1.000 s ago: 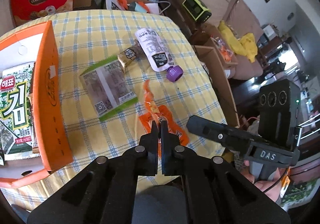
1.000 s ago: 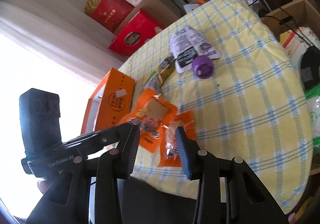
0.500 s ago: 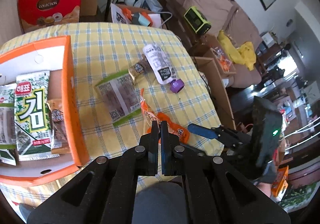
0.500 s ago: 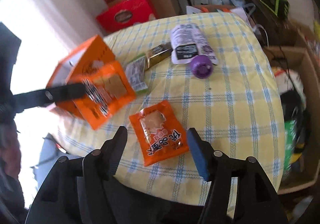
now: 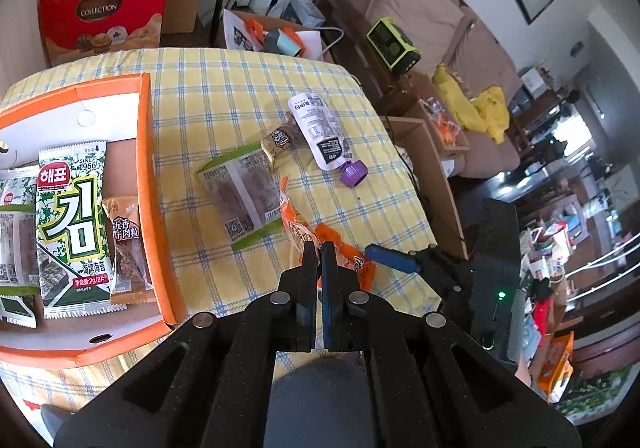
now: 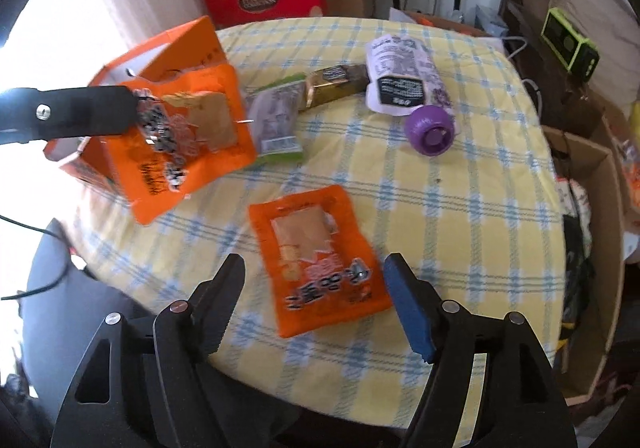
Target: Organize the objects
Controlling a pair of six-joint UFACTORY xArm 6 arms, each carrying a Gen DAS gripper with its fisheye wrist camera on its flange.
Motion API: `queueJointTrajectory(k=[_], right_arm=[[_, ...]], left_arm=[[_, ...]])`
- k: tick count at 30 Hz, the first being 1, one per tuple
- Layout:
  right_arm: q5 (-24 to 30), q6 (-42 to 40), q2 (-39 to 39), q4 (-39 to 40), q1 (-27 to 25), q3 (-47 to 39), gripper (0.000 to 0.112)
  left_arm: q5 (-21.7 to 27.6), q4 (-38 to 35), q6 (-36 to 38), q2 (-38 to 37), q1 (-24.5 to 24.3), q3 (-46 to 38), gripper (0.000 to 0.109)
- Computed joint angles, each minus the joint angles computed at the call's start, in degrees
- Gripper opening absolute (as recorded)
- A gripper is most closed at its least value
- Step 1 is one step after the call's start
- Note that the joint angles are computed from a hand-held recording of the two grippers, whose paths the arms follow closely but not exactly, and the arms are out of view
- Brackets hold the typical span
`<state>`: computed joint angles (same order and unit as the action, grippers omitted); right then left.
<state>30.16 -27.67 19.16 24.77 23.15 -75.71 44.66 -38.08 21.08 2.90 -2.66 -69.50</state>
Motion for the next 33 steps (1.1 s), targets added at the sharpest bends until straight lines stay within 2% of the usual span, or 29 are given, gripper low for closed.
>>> queueJointTrajectory(k=[3,5,9,13,18,21,22,23,24,25,26,33], right_arm=[[-0.4,-0.9,-0.1,0.9,-0.2,0.3,0.073],[-1.5,0.5,-0.2,-1.6,0.1,0.7,0.064],[1.2,-4.3,-0.6,6.2,-0.6,-0.2,0.036],[2.8,-4.2,-0.7,8.2,-1.2,-1.0,0.027],[1.1,-0.9,-1.6,6.2,-1.4,-0.2,0.022],[3.5,-3.6,-2.3,12.2,-2.8,-0.5,0.025],[3.5,-4.2,-2.8,13.7,-3.2,-0.1,0.029],[3.4,-4.2,-3.1,14.1,-3.4,0.1,0.043],[3.1,-3.8,-3.4,14.1,-3.7,0.3,0.052],[2.6,-2.9,-3.6,13.5,-3.7,0.5,0.067],[1.8,-2.0,-3.7,12.4,-3.6,0.7,0.071],[1.0,3.4,-0.9,3.0,-1.5,-1.0,0.072]], left_arm=[[0.0,-0.1,0.0,-0.1,0.0,0.1,0.001],[-0.1,-0.2,0.0,0.0,0.0,0.2,0.001],[0.0,-0.3,0.2,0.0,-0.1,0.5,0.001],[-0.1,-0.3,0.2,-0.2,-0.3,0.6,0.001],[0.1,-0.4,0.2,-0.2,-0.2,0.5,0.001],[0.3,-0.5,0.4,-0.1,-0.2,0.4,0.001],[0.3,-0.5,0.3,-0.1,-0.2,0.3,0.001],[0.3,-0.5,0.3,0.0,-0.2,0.4,0.001],[0.3,-0.6,0.3,0.0,-0.1,0.4,0.001],[0.4,-0.7,0.4,0.1,-0.1,0.3,0.001],[0.4,-0.8,0.4,0.1,-0.1,0.3,0.001],[0.6,-1.6,0.8,0.2,0.3,0.0,0.001]])
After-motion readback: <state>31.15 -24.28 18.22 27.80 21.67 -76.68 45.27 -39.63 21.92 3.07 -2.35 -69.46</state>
